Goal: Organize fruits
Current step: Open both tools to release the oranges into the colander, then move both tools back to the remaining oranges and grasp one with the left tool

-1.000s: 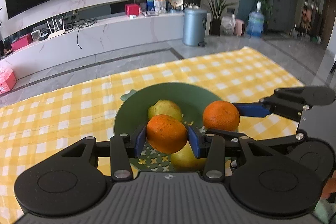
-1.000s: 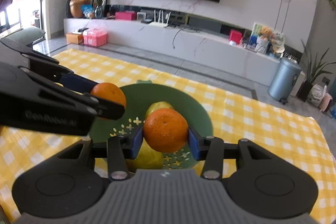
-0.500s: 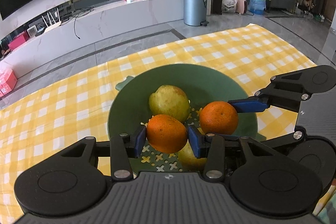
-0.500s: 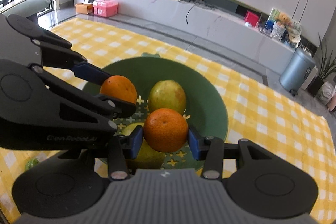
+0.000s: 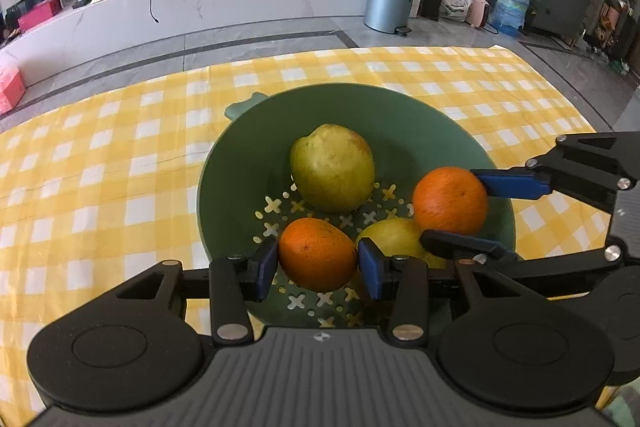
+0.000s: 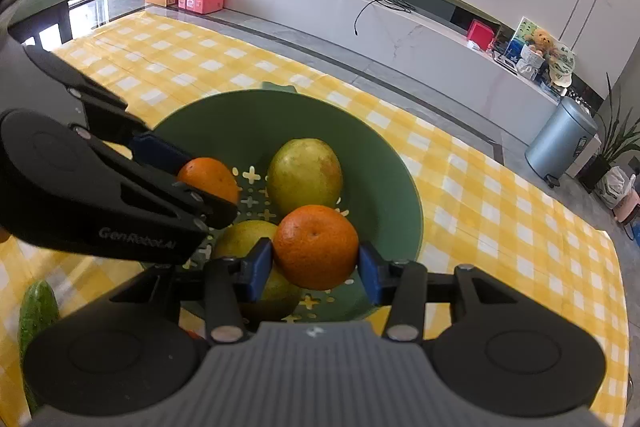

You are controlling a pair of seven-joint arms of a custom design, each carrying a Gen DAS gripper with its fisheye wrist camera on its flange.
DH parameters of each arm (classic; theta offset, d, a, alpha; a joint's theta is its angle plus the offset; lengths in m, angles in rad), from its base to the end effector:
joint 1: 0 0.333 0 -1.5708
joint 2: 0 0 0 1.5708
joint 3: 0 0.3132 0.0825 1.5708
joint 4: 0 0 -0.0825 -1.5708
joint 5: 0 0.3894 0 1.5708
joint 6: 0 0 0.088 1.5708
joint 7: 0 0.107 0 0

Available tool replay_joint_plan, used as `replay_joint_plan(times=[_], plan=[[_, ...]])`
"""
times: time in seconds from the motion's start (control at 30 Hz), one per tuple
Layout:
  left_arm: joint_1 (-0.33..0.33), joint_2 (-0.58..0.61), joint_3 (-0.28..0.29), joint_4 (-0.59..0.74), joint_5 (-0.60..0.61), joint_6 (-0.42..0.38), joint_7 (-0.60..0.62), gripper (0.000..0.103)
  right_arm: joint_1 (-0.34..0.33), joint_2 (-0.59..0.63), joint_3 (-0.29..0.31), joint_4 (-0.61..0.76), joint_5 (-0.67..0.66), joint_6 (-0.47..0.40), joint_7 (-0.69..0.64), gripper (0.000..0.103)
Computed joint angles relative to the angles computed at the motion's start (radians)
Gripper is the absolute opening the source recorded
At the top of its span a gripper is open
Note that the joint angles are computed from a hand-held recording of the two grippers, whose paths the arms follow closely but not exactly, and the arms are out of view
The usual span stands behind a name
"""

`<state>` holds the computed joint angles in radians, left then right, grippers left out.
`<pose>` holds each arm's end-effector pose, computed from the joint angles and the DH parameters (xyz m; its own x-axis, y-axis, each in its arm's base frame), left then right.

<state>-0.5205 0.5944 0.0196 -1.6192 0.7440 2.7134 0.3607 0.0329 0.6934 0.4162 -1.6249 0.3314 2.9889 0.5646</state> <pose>0.6256 -0.3726 0.3194 0.0711 -0.9952 0.0679 -0.7835 -0.0979 -0.6136 0.6983 0.2440 0.3117 0.7646 -0.6211 0.1719 -0.3628 -0.6353 -0.6817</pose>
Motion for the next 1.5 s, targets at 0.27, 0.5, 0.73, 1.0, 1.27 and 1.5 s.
replay_joint_plan(times=[0.27,0.5,0.73,1.0,1.27,1.5], plan=[[-0.019,0.006,0.0,0.02,0.025,-0.049,0.016,0.052,0.016,0.011,-0.033,0.036,0.015,-0.046,0.059,0.044],[-0.019,0.001,-0.006,0.022,0.037,-0.076,0.005,0.058,0.018,0.008,-0.036,0.031,0.023,-0.045,0.042,0.044],[-0.04,-0.034,0.011,-0.007,0.122,-0.079,-0.087,0.063,-0.009,0.002,0.0,0.009,0.046,0.004,0.019,0.048],[-0.033,-0.086,-0.012,-0.047,0.21,-0.091,-0.154,0.065,-0.109,-0.015,0.119,-0.049,0.06,0.095,-0.023,0.055],[-0.049,-0.152,-0.055,-0.095,0.351,-0.157,-0.192,0.068,-0.371,-0.024,0.397,-0.215,0.042,0.251,-0.027,0.063],[-0.039,-0.194,-0.11,-0.143,0.414,-0.165,-0.208,0.068,-0.615,-0.008,0.618,-0.39,-0.022,0.373,0.062,0.074]])
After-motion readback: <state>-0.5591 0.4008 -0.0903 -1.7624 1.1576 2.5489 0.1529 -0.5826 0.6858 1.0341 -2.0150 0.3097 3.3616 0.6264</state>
